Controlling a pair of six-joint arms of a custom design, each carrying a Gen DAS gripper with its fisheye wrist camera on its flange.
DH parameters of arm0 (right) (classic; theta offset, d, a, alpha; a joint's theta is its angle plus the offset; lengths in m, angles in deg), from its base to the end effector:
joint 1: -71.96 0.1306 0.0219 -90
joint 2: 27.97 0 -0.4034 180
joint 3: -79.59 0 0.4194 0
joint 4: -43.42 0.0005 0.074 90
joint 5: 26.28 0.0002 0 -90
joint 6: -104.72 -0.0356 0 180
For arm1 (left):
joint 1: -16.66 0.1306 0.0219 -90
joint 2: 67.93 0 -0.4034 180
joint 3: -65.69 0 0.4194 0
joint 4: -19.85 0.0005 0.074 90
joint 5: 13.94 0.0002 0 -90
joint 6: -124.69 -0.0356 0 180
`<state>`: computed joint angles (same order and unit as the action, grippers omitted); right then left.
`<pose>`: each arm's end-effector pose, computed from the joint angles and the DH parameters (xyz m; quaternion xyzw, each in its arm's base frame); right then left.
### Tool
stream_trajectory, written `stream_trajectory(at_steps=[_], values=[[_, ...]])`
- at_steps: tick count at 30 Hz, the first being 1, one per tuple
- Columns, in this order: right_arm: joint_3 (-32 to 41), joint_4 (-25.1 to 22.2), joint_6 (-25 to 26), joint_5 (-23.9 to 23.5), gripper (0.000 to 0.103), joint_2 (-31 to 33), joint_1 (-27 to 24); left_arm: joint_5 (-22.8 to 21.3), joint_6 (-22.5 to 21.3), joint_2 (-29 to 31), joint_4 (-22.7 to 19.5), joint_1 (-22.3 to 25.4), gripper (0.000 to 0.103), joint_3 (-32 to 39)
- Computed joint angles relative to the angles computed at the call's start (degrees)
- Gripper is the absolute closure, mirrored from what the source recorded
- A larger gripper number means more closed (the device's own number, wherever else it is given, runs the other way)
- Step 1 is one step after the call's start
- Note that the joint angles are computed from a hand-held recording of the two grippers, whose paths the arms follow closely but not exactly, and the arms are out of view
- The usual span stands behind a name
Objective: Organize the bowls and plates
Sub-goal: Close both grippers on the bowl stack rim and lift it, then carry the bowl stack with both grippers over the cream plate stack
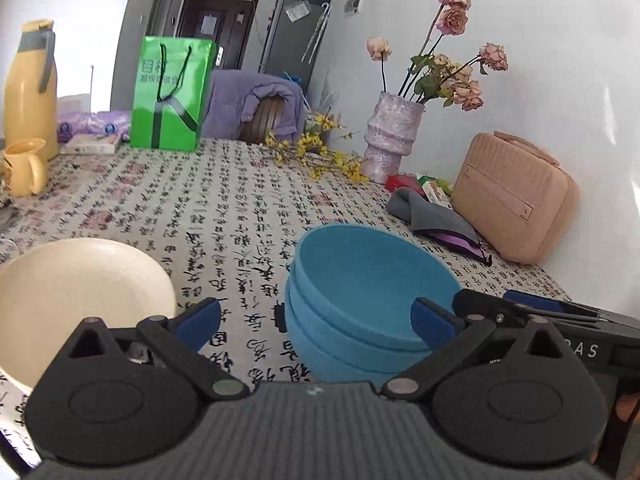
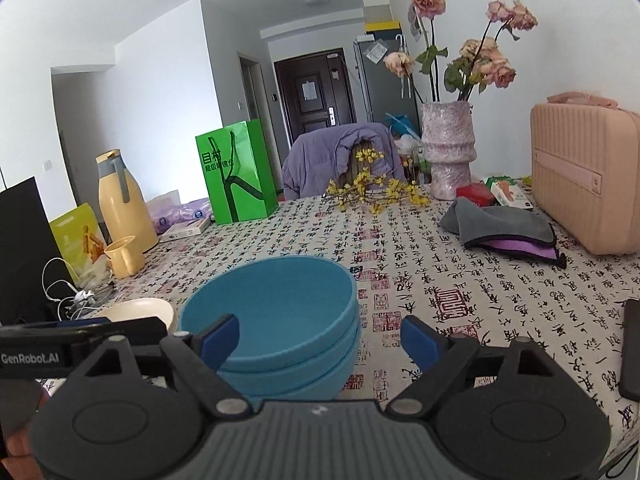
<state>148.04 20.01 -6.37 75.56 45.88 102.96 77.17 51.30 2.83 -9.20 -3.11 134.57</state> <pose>0.3662 0.2109 0.4260 -0.0217 0.8575 0.1425 0.4938 0.3779 -0.1371 0.4412 0.0288 0.8696 -0.1619 0.4657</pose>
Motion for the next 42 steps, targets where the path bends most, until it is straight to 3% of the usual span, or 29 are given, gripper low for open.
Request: stream_trajectory(at_steps=[5,9,13,18,22,24,28,31,34,37,42], values=[[4.43,-2.66,-3.98,-9.42,0.016,5.69,-4.96,9.18,2.89,6.94,-4.48,3.34,0.000,5.34],[6.96,-4.57,-7.59,-15.91,0.016,9.33,-7.76,12.51,3.42,10.45,-6.25,4.84,0.001,7.85],[9.08,-7.08,-8.96,-20.64,0.017,12.10,-9.46,13.63,3.98,13.29,-8.19,5.50,0.012,10.13],[12.28,-10.57,-10.30,-27.21,0.033,15.47,-11.36,19.08,4.26,17.83,-14.10,6.68,0.033,14.60],[15.28,-14.73,-9.88,-28.96,0.061,18.34,-12.01,20.88,1.86,19.92,-16.84,6.78,0.040,16.39],[16.30,-16.08,-10.70,-30.83,0.062,19.49,-12.55,22.34,1.02,20.69,-18.01,7.23,0.042,17.09],[19.49,-20.92,-8.81,-33.02,0.068,21.76,-13.28,26.66,-0.35,25.31,-27.13,8.43,0.048,22.90],[23.77,-27.20,-6.82,-34.91,0.069,24.79,-13.71,25.06,-4.25,27.93,-33.57,7.76,0.051,27.13],[27.97,-32.88,-7.12,-38.46,0.069,27.93,-14.93,25.87,-4.83,30.29,-37.95,7.87,0.050,30.38],[30.29,-36.34,-5.77,-40.53,0.069,29.61,-15.62,26.59,-4.08,31.42,-39.60,8.25,0.052,31.88],[30.89,-37.46,-5.32,-41.28,0.071,29.97,-15.96,28.74,-1.80,31.28,-39.34,9.25,0.057,31.35]])
